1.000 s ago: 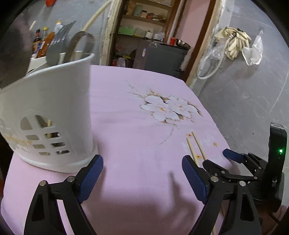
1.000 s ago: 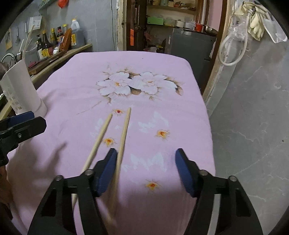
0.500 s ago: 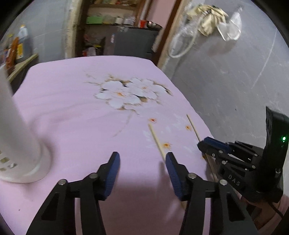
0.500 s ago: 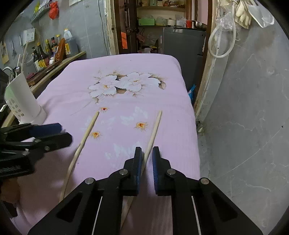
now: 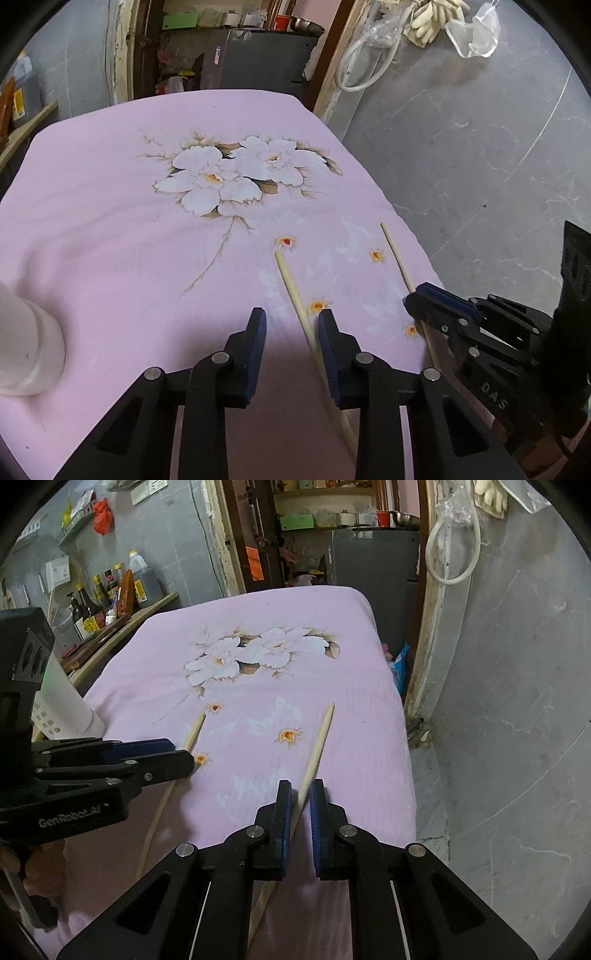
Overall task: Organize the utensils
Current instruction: 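Close the right tool on one chopstick while the left tool closes on the other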
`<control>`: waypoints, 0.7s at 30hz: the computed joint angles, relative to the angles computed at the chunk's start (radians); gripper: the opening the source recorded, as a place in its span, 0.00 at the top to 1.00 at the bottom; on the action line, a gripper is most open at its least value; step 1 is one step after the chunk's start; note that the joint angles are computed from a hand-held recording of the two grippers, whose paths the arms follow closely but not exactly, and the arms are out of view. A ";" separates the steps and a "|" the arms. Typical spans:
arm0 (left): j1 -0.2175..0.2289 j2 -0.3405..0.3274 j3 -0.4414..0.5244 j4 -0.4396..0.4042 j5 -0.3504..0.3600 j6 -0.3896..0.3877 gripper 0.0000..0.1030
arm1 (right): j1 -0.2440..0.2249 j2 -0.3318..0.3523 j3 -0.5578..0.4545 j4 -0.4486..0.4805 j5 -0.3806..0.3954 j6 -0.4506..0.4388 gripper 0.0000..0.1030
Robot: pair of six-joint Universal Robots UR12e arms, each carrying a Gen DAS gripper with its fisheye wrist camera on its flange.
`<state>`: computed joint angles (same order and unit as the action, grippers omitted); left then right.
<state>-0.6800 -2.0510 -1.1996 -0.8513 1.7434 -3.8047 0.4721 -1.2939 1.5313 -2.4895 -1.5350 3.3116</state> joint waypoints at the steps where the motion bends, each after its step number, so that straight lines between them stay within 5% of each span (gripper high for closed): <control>1: 0.000 -0.003 0.006 -0.007 0.000 0.001 0.74 | -0.002 0.003 -0.003 0.001 0.008 0.008 0.92; 7: 0.003 -0.013 0.022 -0.021 0.012 0.002 0.84 | -0.010 0.020 -0.021 0.007 0.040 0.021 0.92; 21: 0.010 -0.010 0.013 -0.002 -0.005 -0.003 0.87 | -0.020 0.053 -0.060 0.007 0.072 0.017 0.91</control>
<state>-0.6702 -2.0610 -1.1867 -0.8533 1.7384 -3.8080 0.4518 -1.2409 1.4715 -2.4825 -1.4629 3.3289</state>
